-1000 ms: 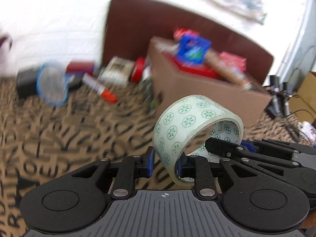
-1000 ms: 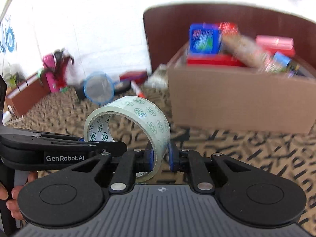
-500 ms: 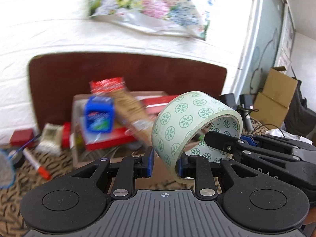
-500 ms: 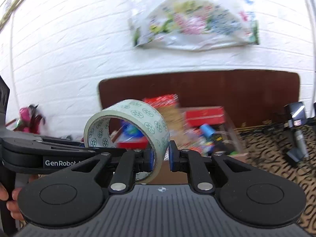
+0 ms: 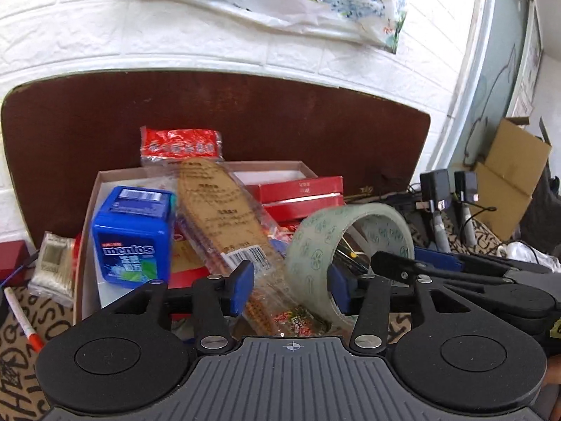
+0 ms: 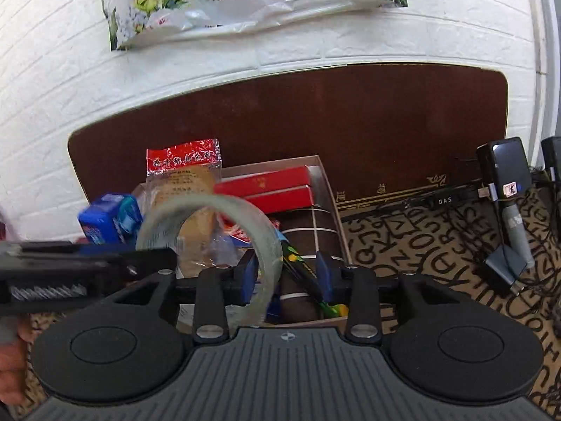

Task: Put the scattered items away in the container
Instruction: 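Carry the tape roll over the cardboard box and open the left gripper inside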

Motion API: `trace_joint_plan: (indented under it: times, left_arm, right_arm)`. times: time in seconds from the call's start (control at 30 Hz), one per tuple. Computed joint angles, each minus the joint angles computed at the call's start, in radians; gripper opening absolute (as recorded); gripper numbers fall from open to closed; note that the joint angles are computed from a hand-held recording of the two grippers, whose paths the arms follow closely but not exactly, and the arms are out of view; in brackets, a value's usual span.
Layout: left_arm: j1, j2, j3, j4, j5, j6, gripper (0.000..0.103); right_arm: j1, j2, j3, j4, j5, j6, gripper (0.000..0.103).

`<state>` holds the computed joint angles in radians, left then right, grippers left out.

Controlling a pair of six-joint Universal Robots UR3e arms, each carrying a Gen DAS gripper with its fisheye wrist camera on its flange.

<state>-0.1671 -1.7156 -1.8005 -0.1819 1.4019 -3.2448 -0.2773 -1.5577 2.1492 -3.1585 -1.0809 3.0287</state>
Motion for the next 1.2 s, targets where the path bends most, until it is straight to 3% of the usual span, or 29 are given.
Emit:
trace_joint_plan:
  times: [0.07, 0.13, 0.23, 0.37, 0.4, 0.53, 0.73, 0.9, 1.1, 1.2]
  left_arm:
    - [-0.013, -0.015, 0.002, 0.025, 0.033, 0.017, 0.062]
    - [-0.023, -0.036, 0.024, 0.030, 0.052, 0.026, 0.062]
    - [-0.034, -0.069, 0.060, 0.034, 0.079, 0.012, 0.061]
    - [-0.025, -0.065, 0.063, 0.024, 0.063, -0.009, 0.061]
    - [-0.022, -0.052, 0.044, 0.038, 0.058, -0.010, 0.063]
    - [-0.055, -0.027, -0.018, 0.123, 0.148, 0.019, 0.090]
    - [-0.065, -0.012, -0.080, 0.178, 0.165, 0.083, 0.098]
    - [-0.046, 0.003, -0.112, 0.189, 0.137, 0.039, 0.100]
    - [-0.037, 0.049, -0.191, 0.264, 0.151, 0.009, 0.103]
    - [-0.032, 0.090, -0.237, 0.287, 0.153, 0.008, 0.103]
  right_arm:
    - [-0.017, 0.021, 0.041, -0.092, 0.016, 0.034, 0.062]
    - [-0.023, 0.028, 0.076, -0.160, 0.008, 0.076, 0.062]
    - [-0.023, 0.007, 0.134, -0.252, -0.012, 0.091, 0.056]
    - [0.000, -0.013, 0.147, -0.285, -0.032, 0.049, 0.032]
    - [0.006, -0.012, 0.138, -0.271, -0.026, 0.038, 0.031]
    - [0.037, 0.028, 0.092, -0.236, 0.004, 0.006, 0.029]
    - [0.108, 0.163, -0.011, -0.214, -0.071, 0.006, 0.025]
    - [0.130, 0.176, -0.036, -0.180, -0.110, -0.001, 0.024]
    - [0.140, 0.110, 0.051, -0.266, -0.120, -0.012, 0.050]
    - [0.186, 0.104, 0.074, -0.342, -0.213, -0.016, 0.075]
